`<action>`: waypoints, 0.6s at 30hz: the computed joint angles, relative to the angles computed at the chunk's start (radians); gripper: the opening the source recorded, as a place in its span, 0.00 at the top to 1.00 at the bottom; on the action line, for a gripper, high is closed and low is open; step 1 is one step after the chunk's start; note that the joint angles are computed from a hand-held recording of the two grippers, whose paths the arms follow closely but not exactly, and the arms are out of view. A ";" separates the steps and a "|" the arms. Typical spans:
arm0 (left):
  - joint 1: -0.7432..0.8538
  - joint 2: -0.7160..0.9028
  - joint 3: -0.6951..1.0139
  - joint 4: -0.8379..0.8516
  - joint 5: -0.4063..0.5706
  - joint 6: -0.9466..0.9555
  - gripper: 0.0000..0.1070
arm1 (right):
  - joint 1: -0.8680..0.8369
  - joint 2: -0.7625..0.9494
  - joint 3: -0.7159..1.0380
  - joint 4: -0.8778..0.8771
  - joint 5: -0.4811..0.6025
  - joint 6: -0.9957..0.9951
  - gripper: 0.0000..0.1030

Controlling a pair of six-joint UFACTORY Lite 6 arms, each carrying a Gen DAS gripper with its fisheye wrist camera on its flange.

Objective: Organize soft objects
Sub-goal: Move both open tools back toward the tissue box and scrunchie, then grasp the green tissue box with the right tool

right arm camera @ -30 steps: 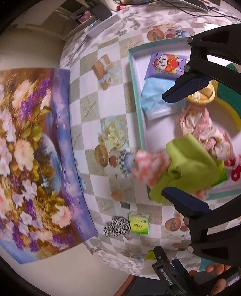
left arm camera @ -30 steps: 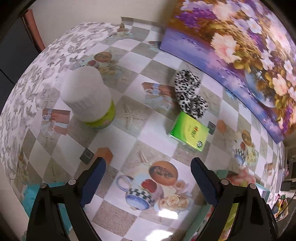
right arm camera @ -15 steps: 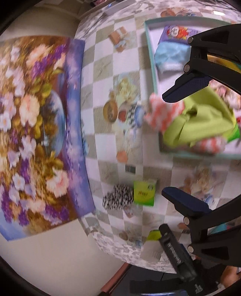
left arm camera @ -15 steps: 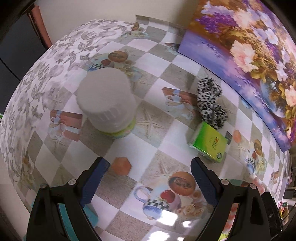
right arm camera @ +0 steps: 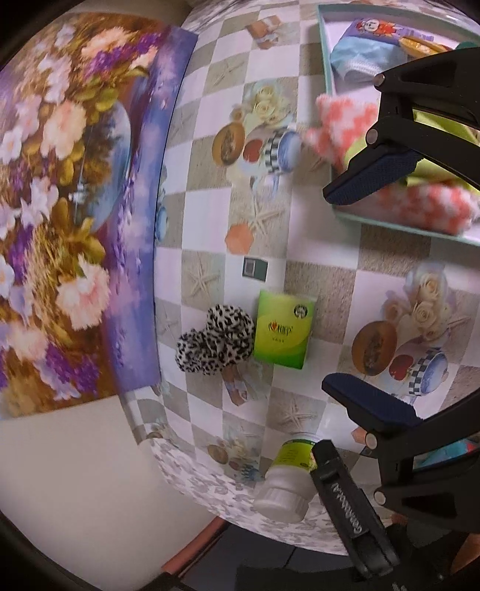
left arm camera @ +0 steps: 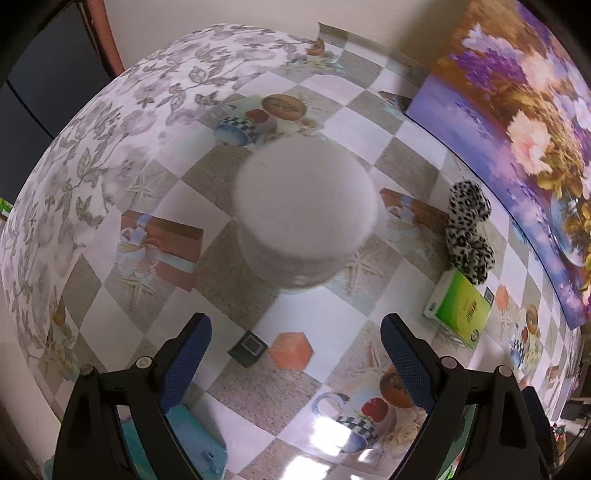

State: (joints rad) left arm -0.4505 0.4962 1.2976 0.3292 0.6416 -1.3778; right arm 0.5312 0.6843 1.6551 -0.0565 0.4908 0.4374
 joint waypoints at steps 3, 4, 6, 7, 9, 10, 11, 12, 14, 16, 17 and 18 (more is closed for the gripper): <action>0.026 -0.019 -0.030 0.000 -0.020 0.009 0.13 | 0.011 0.051 0.054 -0.002 0.016 0.001 0.08; 0.035 -0.026 -0.041 -0.002 -0.028 0.013 0.13 | 0.017 0.076 0.082 -0.014 0.024 0.011 0.08; 0.051 -0.036 -0.062 -0.005 -0.039 0.019 0.13 | 0.025 0.120 0.135 -0.031 0.040 0.024 0.08; 0.061 -0.039 -0.072 -0.008 -0.046 0.025 0.13 | 0.029 0.144 0.165 -0.037 0.046 0.029 0.08; 0.078 -0.043 -0.087 -0.017 -0.056 0.037 0.13 | 0.035 0.197 0.231 -0.045 0.064 0.041 0.08; 0.085 -0.042 -0.091 -0.021 -0.060 0.044 0.13 | 0.038 0.222 0.263 -0.049 0.074 0.046 0.08; 0.088 -0.042 -0.095 -0.022 -0.063 0.047 0.13 | 0.041 0.250 0.300 -0.050 0.087 0.047 0.08; 0.092 -0.040 -0.097 -0.025 -0.066 0.054 0.13 | 0.045 0.276 0.333 -0.052 0.099 0.046 0.08; 0.099 -0.042 -0.105 -0.028 -0.073 0.061 0.13 | 0.054 0.351 0.430 -0.064 0.138 0.050 0.08; 0.104 -0.040 -0.109 -0.037 -0.079 0.069 0.13 | 0.061 0.420 0.523 -0.081 0.182 0.066 0.08; 0.106 -0.042 -0.114 -0.040 -0.083 0.072 0.13 | 0.063 0.452 0.568 -0.084 0.203 0.069 0.08; 0.110 -0.039 -0.114 -0.046 -0.088 0.081 0.13 | 0.065 0.488 0.621 -0.082 0.225 0.068 0.08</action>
State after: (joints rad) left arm -0.3401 0.4571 1.1839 0.2834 0.5539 -1.2965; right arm 0.5963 1.1725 2.2757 -0.1390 0.7157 0.5054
